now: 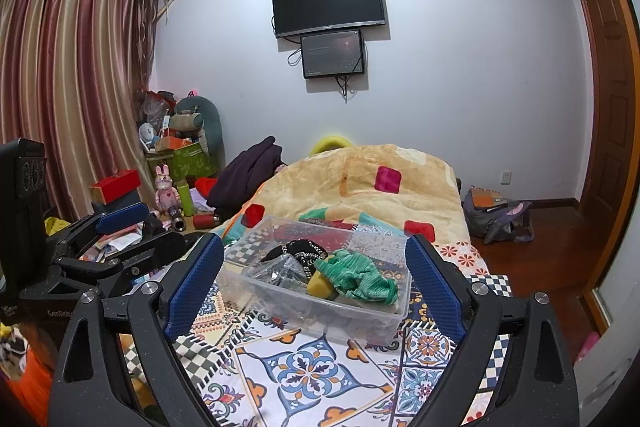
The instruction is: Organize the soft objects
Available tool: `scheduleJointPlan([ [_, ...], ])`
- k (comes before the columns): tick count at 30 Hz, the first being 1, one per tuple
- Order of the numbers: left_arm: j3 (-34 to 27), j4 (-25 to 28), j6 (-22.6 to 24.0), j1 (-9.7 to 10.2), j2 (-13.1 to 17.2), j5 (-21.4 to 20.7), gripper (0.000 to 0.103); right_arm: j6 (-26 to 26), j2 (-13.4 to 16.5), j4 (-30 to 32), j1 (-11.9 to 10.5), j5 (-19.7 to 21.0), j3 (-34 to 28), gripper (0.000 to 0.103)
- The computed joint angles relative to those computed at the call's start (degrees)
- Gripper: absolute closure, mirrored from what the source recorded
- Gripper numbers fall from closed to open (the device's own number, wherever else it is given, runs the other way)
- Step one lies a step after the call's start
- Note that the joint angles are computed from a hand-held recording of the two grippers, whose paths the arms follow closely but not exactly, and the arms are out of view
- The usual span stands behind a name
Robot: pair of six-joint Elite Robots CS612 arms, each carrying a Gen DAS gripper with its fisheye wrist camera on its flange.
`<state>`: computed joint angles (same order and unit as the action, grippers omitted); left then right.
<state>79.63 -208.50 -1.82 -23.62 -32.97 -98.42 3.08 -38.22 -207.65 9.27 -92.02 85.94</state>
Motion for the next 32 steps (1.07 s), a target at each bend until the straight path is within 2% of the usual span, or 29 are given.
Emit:
scheduleJointPlan([
  [22, 0.1, 0.1, -0.5, -0.28, 0.0, 0.5, 0.0, 0.3, 0.0, 0.7, 0.4, -0.1, -0.2, 0.01],
  [32, 0.2, 0.8, -1.1, -0.31, -0.3, 0.7, 0.0, 0.6, 0.1, 1.2, 0.2, -0.1, -0.4, 0.001],
])
